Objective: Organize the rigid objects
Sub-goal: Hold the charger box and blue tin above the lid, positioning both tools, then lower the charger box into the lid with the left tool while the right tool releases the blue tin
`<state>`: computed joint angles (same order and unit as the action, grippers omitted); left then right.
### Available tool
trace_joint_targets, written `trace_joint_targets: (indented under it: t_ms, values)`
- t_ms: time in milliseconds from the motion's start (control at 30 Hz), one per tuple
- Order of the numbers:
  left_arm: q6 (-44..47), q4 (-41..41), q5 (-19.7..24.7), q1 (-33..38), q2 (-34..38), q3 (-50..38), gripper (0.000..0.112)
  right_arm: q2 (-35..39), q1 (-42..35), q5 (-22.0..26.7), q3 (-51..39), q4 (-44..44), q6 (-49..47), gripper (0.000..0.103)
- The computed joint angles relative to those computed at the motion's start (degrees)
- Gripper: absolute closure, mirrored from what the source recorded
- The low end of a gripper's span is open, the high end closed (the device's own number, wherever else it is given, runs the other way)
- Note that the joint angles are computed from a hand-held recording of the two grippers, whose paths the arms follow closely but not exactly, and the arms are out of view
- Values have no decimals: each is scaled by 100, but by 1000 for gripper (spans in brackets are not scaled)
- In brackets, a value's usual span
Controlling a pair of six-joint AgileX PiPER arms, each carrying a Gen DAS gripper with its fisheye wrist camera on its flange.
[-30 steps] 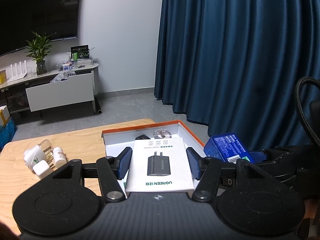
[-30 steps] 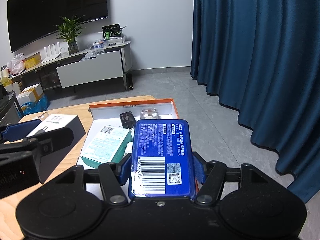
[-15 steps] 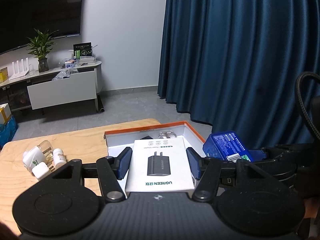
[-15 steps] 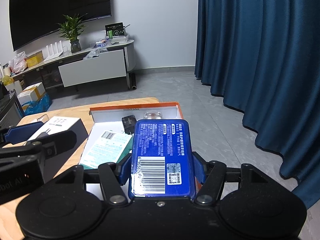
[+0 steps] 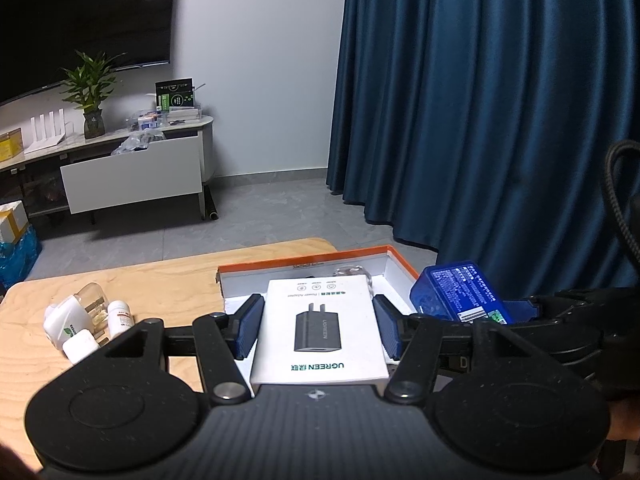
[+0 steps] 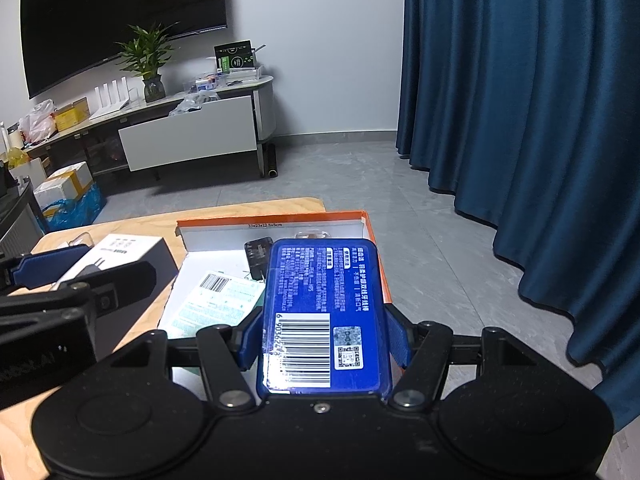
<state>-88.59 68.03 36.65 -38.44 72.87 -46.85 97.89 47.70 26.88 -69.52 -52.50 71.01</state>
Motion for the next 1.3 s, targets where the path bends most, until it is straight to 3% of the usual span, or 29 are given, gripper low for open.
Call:
trace_joint_targets:
  t_ms: [233,1300]
  values:
    - [136,-147,58,52,126,-156,52,127,-76,-39,-133,81,-113,29]
    - [542,-494,-472,690,719,-602,52,1093,-431,-48,-1340,1062,-1275,29]
